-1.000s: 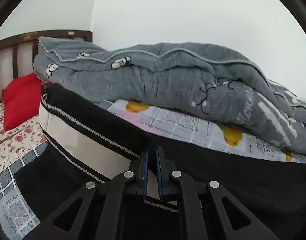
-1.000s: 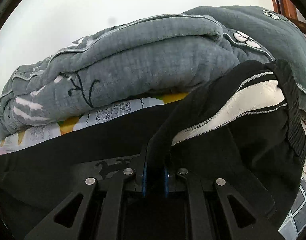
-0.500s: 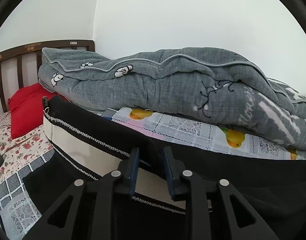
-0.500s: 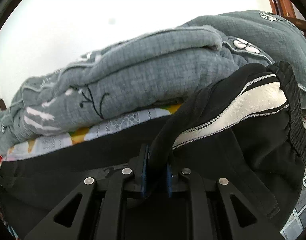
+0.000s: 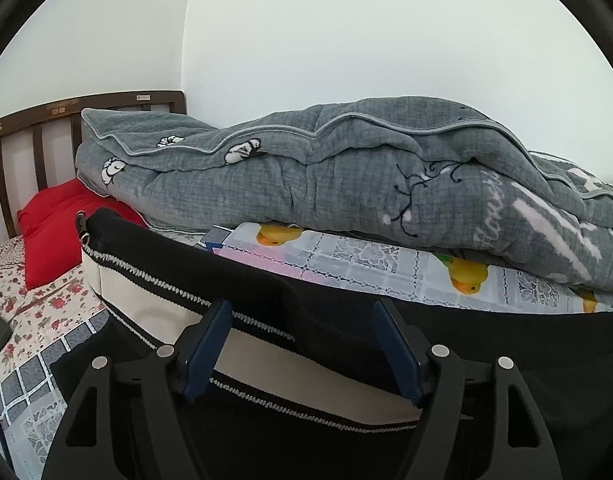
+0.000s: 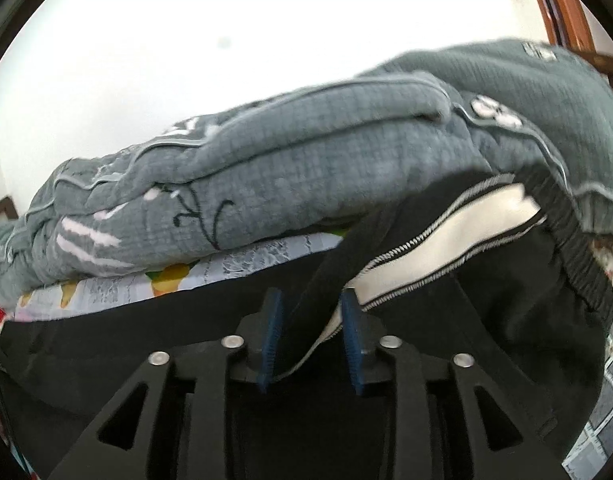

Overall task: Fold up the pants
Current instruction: 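Lift the waistband with both grippers and hold it up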

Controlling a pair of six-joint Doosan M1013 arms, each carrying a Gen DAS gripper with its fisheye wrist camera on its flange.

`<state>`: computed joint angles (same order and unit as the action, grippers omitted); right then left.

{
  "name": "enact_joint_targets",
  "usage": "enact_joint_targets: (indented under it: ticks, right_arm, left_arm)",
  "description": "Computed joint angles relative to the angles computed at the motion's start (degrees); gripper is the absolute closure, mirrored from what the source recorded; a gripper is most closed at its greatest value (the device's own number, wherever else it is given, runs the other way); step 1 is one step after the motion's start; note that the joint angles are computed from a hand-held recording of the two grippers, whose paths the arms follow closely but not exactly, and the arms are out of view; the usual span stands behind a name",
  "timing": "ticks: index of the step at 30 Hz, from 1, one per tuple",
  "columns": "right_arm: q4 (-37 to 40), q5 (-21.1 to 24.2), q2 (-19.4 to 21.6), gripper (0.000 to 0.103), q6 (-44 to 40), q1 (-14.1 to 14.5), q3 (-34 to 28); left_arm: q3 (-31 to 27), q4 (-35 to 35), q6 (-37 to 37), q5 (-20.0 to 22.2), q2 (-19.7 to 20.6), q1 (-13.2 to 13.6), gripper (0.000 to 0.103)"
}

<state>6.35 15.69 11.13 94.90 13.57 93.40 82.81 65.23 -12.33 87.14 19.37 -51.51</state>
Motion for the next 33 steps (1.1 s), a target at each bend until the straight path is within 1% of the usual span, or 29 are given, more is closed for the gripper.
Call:
enact_joint_targets:
  ticks: [2,3,4,5,6,8,10,12,16,18,21,23,26,28,31,33]
  right_arm:
    - [0.9,-1.0,-0.4,0.046,-3.0,0.4,0.5]
    - [1.0,-1.7,-0.6,0.045,-4.1,0.7,0.7]
    - [-0.3,-2.1,-0.7,0.045,-3.9,1.0,0.9]
    - [-2.8,-2.2,-0.7,0.042,-2.5,1.4,0.9]
    - [-4.7,-1.7,-0.6,0.038,-1.8,1.7,0.7]
    - [-6.5,-0.5,-0.3,0.037,-1.6,2.2,0.2]
    - [-8.4,0.3,-0.1,0.036,-0.4,2.4,0.0]
    - [-9.3,1.7,0.2,0.029,0.3,2.5,-0.5]
    - [-8.7,5.2,1.1,0.028,0.8,2.3,-1.8]
    - [-8.7,7.4,1.6,0.028,1.3,2.1,-2.7]
    - [-8.5,9.4,2.1,0.028,2.0,2.0,-3.5]
    - [-8.1,9.6,2.1,0.028,2.1,1.9,-3.5]
    - [-8.2,9.5,2.1,0.028,2.2,1.9,-3.4]
    - [-8.6,9.7,2.2,0.028,2.3,2.0,-3.5]
    - [-8.9,9.8,2.2,0.028,2.2,2.0,-3.6]
    - [-9.0,9.7,2.2,0.028,2.0,2.0,-3.5]
  left_arm:
    - [0.0,0.4,-0.1,0.3,0.1,-0.1,0.029]
    - [0.0,0.7,0.0,0.4,0.1,-0.2,0.028]
    - [-0.1,1.0,0.2,0.5,0.1,-0.3,0.027]
    - [0.0,1.4,0.4,0.3,0.1,-0.4,0.026]
    - [0.1,1.7,0.6,0.0,0.1,-0.5,0.026]
    - [-0.1,2.1,1.6,-0.3,0.2,-0.7,0.022]
    - [-0.5,2.2,2.5,0.0,0.5,-0.8,0.022]
    - [-0.6,3.0,2.8,0.2,0.6,-1.0,0.022]
    - [0.0,4.6,3.7,-2.1,0.3,-1.5,0.022]
    - [0.0,5.3,5.3,-3.6,0.4,-1.8,0.022]
    - [-0.2,5.9,9.0,-6.7,0.6,-2.2,0.022]
    - [-0.7,6.5,12.7,-8.3,1.1,-2.6,0.022]
    - [-0.9,6.5,15.8,-10.8,1.2,-2.9,0.022]
    - [-1.0,5.4,17.4,-12.6,1.1,-2.7,0.022]
    - [-1.8,3.6,18.3,-12.2,1.5,-2.3,0.022]
    - [-1.7,2.8,16.9,-11.7,1.3,-2.1,0.022]
